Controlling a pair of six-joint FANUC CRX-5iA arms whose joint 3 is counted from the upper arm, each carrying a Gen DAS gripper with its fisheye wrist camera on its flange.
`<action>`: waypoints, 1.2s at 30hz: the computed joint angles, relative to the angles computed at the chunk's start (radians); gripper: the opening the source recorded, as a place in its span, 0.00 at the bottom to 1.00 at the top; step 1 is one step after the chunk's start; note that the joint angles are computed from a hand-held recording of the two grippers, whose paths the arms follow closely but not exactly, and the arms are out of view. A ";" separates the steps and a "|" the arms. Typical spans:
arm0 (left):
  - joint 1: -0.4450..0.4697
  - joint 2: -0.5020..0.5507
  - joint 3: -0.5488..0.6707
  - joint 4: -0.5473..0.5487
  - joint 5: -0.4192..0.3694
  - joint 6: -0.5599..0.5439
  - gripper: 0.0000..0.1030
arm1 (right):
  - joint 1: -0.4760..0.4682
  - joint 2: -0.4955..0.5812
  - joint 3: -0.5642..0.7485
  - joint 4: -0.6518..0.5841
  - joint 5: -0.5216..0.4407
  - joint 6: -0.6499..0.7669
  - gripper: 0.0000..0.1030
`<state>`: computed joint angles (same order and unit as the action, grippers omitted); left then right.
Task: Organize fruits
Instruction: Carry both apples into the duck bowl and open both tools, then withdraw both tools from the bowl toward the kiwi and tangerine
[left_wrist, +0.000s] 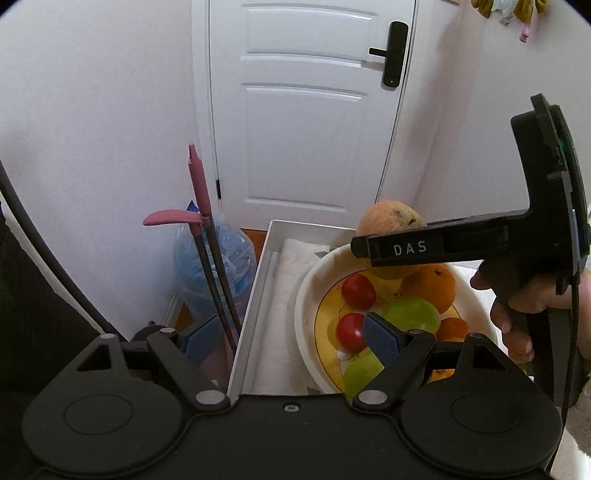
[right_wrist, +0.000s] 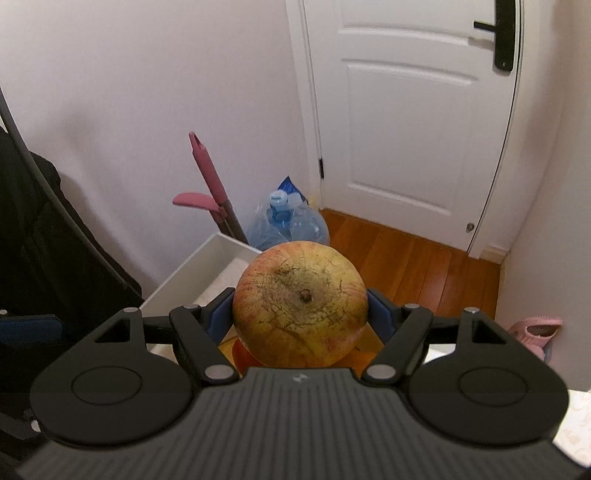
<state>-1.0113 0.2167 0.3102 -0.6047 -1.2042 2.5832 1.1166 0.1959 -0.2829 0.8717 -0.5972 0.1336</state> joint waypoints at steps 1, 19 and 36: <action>0.000 0.002 0.001 0.000 -0.001 0.001 0.85 | -0.005 -0.005 -0.013 0.012 0.020 -0.012 0.89; -0.071 0.042 0.096 -0.058 -0.080 0.027 0.85 | 0.066 -0.210 -0.184 0.133 -0.082 -0.167 1.00; -0.256 0.198 0.409 -0.175 -0.282 0.053 0.89 | 0.301 -0.556 -0.334 0.069 -0.422 -0.157 1.00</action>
